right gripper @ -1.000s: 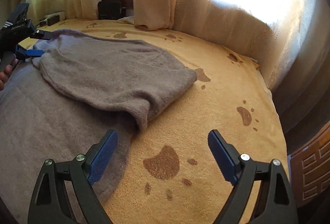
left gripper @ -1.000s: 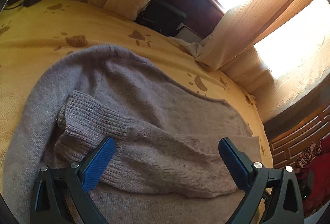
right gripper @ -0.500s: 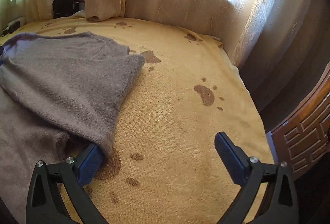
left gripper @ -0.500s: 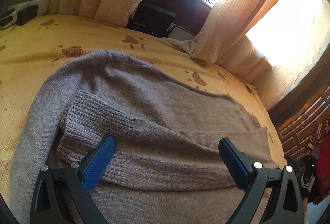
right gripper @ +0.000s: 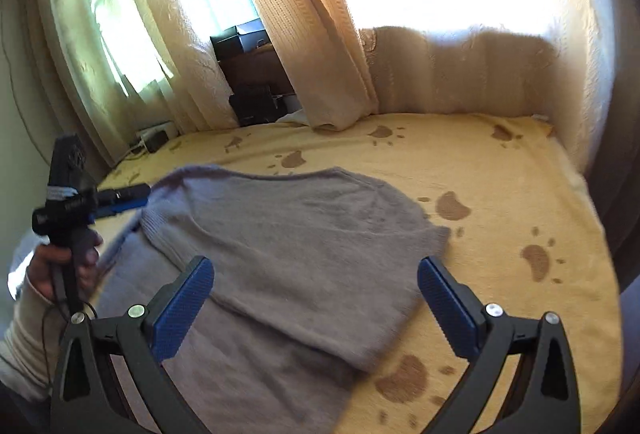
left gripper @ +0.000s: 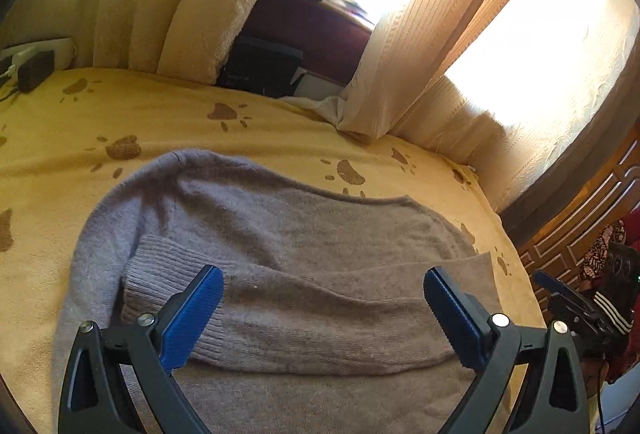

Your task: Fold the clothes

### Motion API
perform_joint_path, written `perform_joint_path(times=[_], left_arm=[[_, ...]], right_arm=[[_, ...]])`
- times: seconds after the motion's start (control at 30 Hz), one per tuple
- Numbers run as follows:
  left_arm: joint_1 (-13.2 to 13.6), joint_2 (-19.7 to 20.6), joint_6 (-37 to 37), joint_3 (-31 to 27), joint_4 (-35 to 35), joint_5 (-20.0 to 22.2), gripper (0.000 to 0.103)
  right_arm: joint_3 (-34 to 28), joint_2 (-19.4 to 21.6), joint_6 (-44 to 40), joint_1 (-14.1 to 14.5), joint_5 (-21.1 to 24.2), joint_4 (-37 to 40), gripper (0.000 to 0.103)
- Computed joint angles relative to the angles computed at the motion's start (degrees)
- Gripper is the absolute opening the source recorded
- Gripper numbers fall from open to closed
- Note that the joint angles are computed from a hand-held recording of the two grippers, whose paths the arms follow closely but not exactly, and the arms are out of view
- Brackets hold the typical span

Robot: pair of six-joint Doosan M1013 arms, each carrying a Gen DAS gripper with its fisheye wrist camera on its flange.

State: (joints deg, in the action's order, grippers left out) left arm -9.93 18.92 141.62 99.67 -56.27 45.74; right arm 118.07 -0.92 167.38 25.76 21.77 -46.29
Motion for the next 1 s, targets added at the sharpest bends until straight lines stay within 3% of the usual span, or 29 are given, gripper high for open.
perform_joint_path(times=[0.1,0.17,0.3,0.37,0.43,0.6,0.73,0.77,0.9,1.0], left_arm=[[-0.55,0.86,-5.07,0.49,4.91,-3.72,0.102],[-0.53,0.8,-3.19,1.36,4.87,-5.56,0.102],[-0.2,0.33,4.64,3.07,1.71,-7.72,0.102],[-0.05,0.47,3.45,2.79,1.6,-7.22,0.102],[0.19,0.55,0.13,2.19,1.75,-5.86,0.102],[0.61,0.94,-2.14,1.4,-0.34,-3.58,0.102],[0.77,1.27,-1.58,1.73,-1.81,-4.56,0.102],[0.79,1.16,-1.4,1.82,-1.77,-4.62,0.102],[0.87,-0.04,-4.3,2.24,1.15,-4.67,0.102],[1.77,-2.2,-1.77,4.07,-1.73,-4.16,0.102]], right_arm=[[-2.64,4.55,-14.2,-1.9,0.05,16.45,0.102],[-3.34,6.78,-19.54,-2.54,1.09,21.81,0.102],[-3.91,8.53,-16.52,-0.54,8.69,12.05,0.101],[-4.12,9.29,-16.03,0.18,11.62,9.25,0.101],[-5.1,9.58,-18.01,-0.19,13.05,12.6,0.102],[-5.96,8.6,-13.12,0.19,10.23,11.3,0.102],[-8.24,11.97,-16.44,0.73,13.35,11.36,0.103],[-7.86,12.31,-14.27,1.36,13.49,8.09,0.103],[-7.52,12.41,-12.82,1.55,13.33,7.0,0.103],[-7.5,12.43,-13.22,1.46,13.19,7.15,0.103]])
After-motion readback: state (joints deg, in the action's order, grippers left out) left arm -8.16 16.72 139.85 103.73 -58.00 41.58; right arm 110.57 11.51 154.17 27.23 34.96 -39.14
